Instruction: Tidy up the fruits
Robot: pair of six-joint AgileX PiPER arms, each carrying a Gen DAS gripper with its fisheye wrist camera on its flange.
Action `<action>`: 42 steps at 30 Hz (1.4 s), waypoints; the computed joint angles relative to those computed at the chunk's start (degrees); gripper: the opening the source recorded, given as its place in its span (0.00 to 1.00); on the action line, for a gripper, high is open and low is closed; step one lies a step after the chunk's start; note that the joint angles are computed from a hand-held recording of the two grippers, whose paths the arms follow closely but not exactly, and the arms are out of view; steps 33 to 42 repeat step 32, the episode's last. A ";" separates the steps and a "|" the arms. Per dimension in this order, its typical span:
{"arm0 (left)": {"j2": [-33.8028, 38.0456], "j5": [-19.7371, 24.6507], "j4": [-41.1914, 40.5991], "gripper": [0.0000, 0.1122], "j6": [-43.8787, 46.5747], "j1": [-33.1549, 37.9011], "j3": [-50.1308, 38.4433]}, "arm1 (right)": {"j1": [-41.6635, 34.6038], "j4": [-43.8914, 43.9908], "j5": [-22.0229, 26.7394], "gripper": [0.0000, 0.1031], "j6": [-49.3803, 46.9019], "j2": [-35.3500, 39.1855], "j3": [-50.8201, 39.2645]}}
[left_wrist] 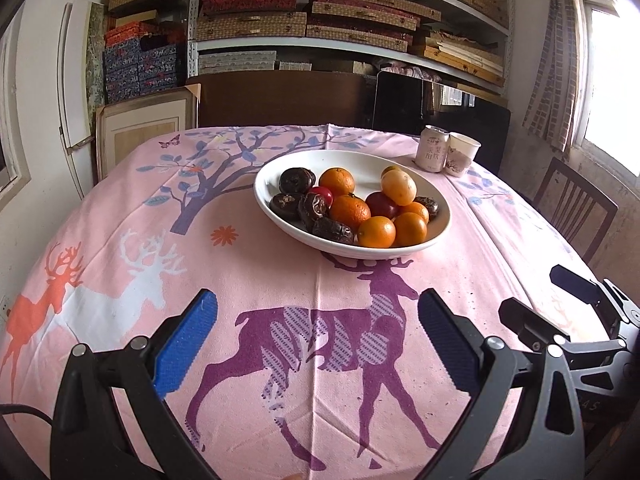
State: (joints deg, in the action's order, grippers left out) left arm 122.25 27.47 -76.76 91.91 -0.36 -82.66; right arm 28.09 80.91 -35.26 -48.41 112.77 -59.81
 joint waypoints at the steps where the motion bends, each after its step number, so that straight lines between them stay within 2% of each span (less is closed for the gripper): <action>1: 0.11 0.37 0.52 0.88 -0.79 0.11 -0.24 | 0.00 -0.02 0.01 0.96 0.01 -0.04 0.02; 5: 0.30 0.72 1.19 0.88 -2.20 0.34 -0.63 | 0.00 -0.02 0.00 0.96 0.06 -0.01 0.00; 10: -0.25 -1.47 2.08 0.88 -2.66 -0.58 0.21 | -0.10 0.66 0.28 0.96 -0.83 0.30 -0.56; 15: -2.05 -6.57 -4.94 0.88 6.10 -2.23 3.88 | -0.07 0.81 0.25 0.96 -0.91 0.33 -0.64; 21: -3.37 -8.59 -13.51 0.88 15.11 -2.73 6.44 | -0.15 0.38 0.32 0.96 -0.43 0.38 -0.55; 26: -2.96 -7.82 -9.83 0.88 11.67 -2.63 5.41 | -0.20 0.28 0.34 0.96 -0.33 0.35 -0.49; 28: -2.87 -8.97 -10.14 0.88 11.47 -3.02 5.40 | -0.24 0.25 0.40 0.96 -0.34 0.35 -0.49; 42: -2.77 -8.45 -9.64 0.88 11.21 -2.94 5.32 | -0.22 0.27 0.36 0.96 -0.37 0.39 -0.54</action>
